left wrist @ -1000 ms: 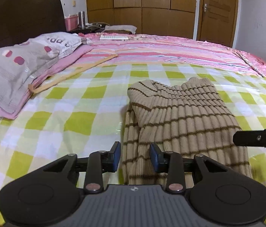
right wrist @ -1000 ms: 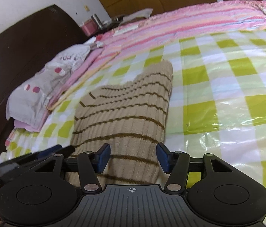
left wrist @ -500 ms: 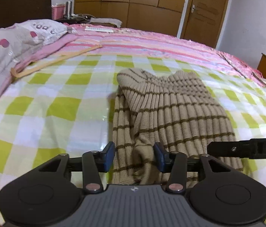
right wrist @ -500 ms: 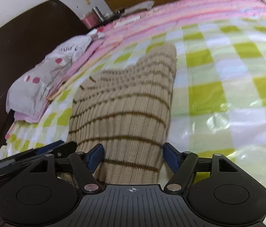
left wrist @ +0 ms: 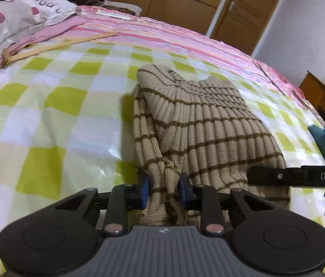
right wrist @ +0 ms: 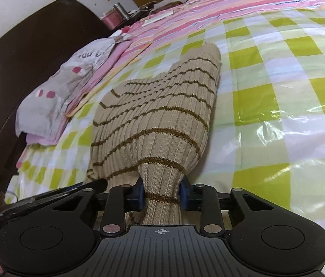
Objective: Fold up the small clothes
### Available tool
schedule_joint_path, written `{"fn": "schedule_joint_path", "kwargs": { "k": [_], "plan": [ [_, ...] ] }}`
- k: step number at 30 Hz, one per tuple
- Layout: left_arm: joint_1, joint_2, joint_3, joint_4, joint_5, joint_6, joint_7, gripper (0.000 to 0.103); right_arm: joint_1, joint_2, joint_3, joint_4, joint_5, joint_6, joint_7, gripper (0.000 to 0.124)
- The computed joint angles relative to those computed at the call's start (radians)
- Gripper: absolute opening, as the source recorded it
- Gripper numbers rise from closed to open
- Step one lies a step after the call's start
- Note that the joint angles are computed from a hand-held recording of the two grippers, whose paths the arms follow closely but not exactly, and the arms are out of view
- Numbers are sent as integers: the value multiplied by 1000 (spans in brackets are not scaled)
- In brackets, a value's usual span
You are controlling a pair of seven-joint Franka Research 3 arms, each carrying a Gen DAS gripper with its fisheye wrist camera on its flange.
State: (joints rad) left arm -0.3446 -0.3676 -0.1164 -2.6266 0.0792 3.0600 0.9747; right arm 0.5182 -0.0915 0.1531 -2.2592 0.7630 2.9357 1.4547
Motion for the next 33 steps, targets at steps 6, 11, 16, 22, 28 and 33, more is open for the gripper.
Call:
{"fn": "schedule_joint_path", "kwargs": {
  "k": [6,11,16,22,28,33],
  "plan": [
    [-97,-112,4,-63,-51,-84,31,31,3,-141,-21,-117,1,-78,-15,28],
    [58,-203,-176,-51,95,-195,-120,33,-20,-236,9,-203,-120,-69,64,35],
    [151,-238,-258,-7,250,-236,-237,32,-106,-299,95,-247,-332,51,216,36],
    [187,-118,-289,92,380,-292,-325,32,-93,-220,88,-192,-427,101,269,36],
    [157,-51,-273,133,472,-360,-396,36,-89,-174,87,-174,-497,98,326,37],
    [124,-77,-262,129,505,-399,-431,36,-92,-229,93,-217,-516,114,372,37]
  ]
}}
